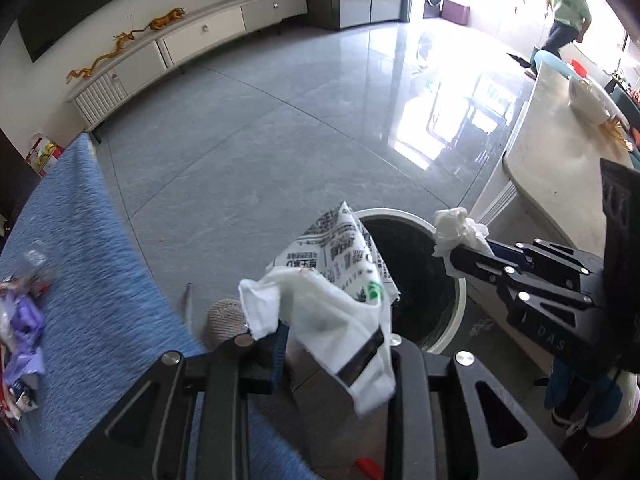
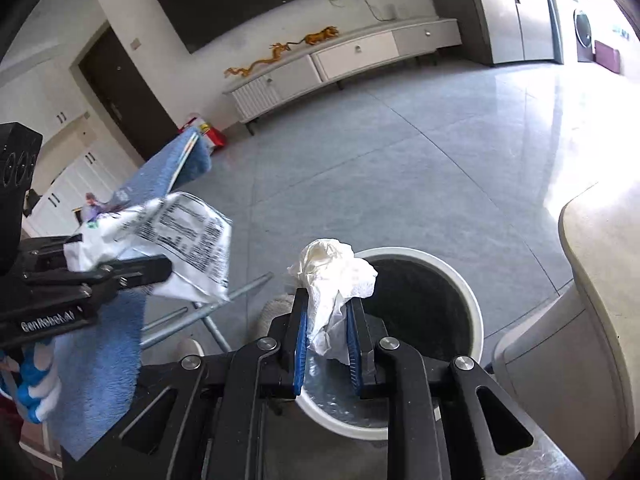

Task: Collect trash
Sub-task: 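Carry bag and tissue to the bin and release both into it, then grasp white-blue carton bag with left tool while right tool grasps purple wrapper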

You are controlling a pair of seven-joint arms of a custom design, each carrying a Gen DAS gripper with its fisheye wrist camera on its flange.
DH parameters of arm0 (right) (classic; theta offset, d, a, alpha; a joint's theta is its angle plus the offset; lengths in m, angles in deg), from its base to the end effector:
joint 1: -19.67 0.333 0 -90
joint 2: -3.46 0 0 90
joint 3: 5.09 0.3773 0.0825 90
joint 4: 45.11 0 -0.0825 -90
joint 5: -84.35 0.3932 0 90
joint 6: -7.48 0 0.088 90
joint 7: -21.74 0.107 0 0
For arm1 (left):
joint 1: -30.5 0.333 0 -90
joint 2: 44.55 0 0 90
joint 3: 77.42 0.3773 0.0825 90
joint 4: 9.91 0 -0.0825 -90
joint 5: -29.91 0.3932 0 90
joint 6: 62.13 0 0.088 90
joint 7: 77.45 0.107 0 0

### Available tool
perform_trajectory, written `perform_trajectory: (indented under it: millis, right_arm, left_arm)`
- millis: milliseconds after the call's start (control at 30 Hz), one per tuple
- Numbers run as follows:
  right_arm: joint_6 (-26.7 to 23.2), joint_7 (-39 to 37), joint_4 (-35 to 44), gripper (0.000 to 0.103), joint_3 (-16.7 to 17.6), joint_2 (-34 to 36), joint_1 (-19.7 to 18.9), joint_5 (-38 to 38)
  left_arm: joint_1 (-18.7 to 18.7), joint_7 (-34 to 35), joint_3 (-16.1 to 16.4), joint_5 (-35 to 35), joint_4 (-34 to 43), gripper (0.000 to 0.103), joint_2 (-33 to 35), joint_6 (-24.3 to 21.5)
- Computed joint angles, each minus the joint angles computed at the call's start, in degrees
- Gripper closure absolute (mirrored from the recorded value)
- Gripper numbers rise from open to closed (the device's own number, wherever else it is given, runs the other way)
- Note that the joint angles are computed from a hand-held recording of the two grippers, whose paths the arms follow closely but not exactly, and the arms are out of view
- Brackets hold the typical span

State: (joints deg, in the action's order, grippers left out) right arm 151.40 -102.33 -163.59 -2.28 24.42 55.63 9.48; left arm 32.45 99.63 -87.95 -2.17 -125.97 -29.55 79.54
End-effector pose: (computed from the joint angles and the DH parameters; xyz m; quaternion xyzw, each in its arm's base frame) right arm 0.4810 0.3943 0.3074 -0.3509 0.8595 -0.2252 0.2958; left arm 0.6278 -0.0865 0.3933 -0.1574 0.9603 -0.2210 0.0650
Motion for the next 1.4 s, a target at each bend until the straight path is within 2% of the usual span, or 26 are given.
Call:
perform_trajectory:
  millis: [33, 133, 233, 300, 633, 967, 1200, 1400]
  right_arm:
    - [-0.06, -0.26, -0.22, 0.083, -0.04, 0.02, -0.24, 0.62]
    - [-0.39, -0.91, -0.64, 0.079, -0.04, 0.0, -0.43, 1.96]
    - [-0.78, -2.24, -0.78, 0.06, 0.02, 0.21, -0.67, 3.77]
    - [-0.62, -2.4, -1.1, 0.057, -0.11, 0.19, -0.68, 4.32]
    - [-1.48, -2.98, -0.96, 0.056, -0.11, -0.07, 0.06, 5.7]
    - [-2.37, -4.99, -0.17, 0.055, 0.44, -0.05, 0.7, 8.53]
    - [-4.87, -10.21, 3.14, 0.055, 0.54, 0.21, 1.8, 9.95]
    - [-6.41, -17.06, 9.12, 0.054, 0.6, 1.95, 2.88, 10.62]
  left_arm:
    - [-0.46, -1.06, 0.05, 0.56, 0.05, 0.076, 0.34, 0.01]
    - [-1.14, -4.39, 0.08, 1.76, 1.23, 0.067, 1.61, -1.78]
    - [-0.76, -5.25, -0.25, 1.15, 1.64, 0.056, 1.97, -3.0]
    - [-0.49, -5.28, -0.51, 0.36, 1.82, 0.05, 1.83, -3.97]
    - [1.03, -3.68, 0.46, -0.95, 2.72, 0.049, 0.92, -7.14]
    - [4.18, 1.85, 1.89, -4.57, 1.69, 0.049, -1.03, -9.81]
    - [6.28, 0.62, 3.38, -5.88, 5.04, 0.049, 0.08, -12.99]
    - [9.02, 0.54, 3.96, -8.6, 8.48, 0.049, 1.8, -13.94]
